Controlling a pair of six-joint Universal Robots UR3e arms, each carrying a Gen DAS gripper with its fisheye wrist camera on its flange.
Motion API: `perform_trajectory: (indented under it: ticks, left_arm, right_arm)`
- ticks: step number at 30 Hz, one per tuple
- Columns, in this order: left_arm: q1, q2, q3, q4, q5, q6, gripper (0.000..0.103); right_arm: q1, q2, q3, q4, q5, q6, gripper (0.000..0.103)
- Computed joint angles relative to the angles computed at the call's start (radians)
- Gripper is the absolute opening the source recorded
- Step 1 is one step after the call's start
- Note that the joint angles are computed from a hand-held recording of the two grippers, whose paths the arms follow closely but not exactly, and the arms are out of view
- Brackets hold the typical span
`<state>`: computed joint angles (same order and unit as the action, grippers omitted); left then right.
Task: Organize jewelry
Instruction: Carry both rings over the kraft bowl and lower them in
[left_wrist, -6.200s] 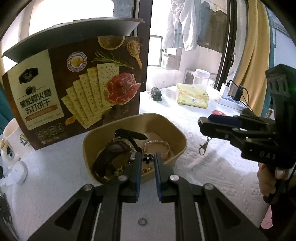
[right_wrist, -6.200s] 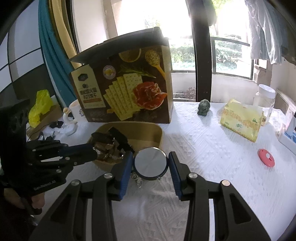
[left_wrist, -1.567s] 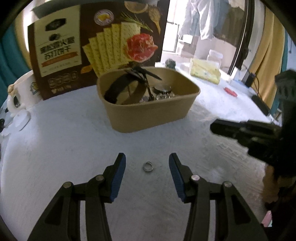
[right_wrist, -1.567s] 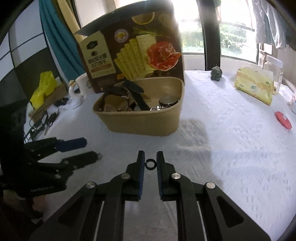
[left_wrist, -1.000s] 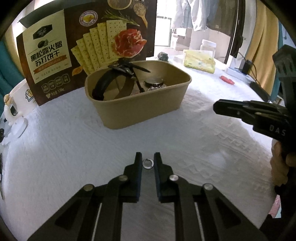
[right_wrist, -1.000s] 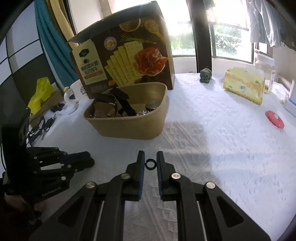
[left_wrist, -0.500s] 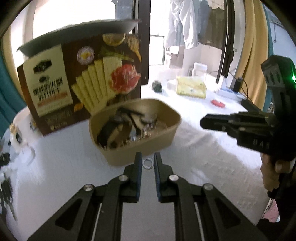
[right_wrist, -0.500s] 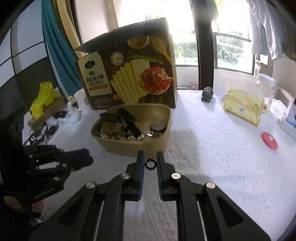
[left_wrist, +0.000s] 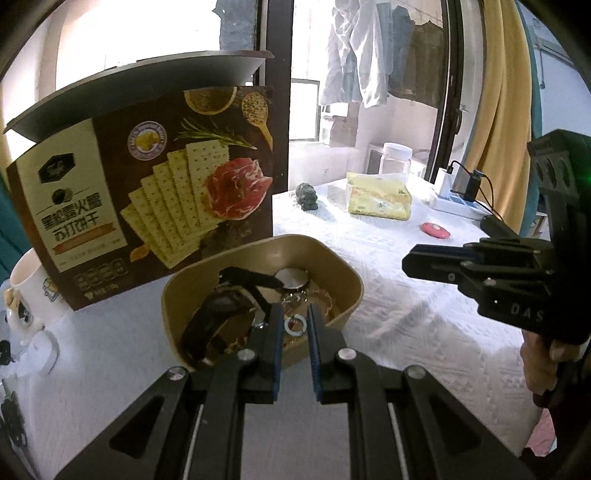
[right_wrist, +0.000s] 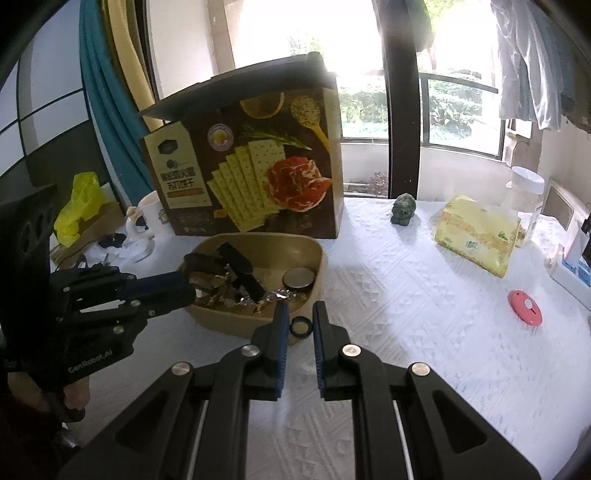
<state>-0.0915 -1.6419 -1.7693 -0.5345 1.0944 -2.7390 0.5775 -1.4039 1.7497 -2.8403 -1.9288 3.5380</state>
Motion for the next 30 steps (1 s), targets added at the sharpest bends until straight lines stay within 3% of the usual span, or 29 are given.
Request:
perform_trajectory:
  ticks: [10, 15, 30]
  left_arm:
    - [-0.023, -0.085, 0.077, -0.041, -0.006, -0.010, 0.013]
    - [-0.009, -0.070, 0.056, -0.011, -0.029, -0.027, 0.039]
    - [0.166, 0.020, -0.060, 0.130, -0.105, -0.115, 0.048]
  right_arm:
    - [-0.053, 0.021, 0.002, -0.019, 0.057, -0.015, 0.012]
    - [-0.065, 0.035, -0.009, -0.028, 0.066, -0.019, 0.012]
    - [-0.023, 0.141, -0.191, 0.046, 0.047, -0.059, 0.012]
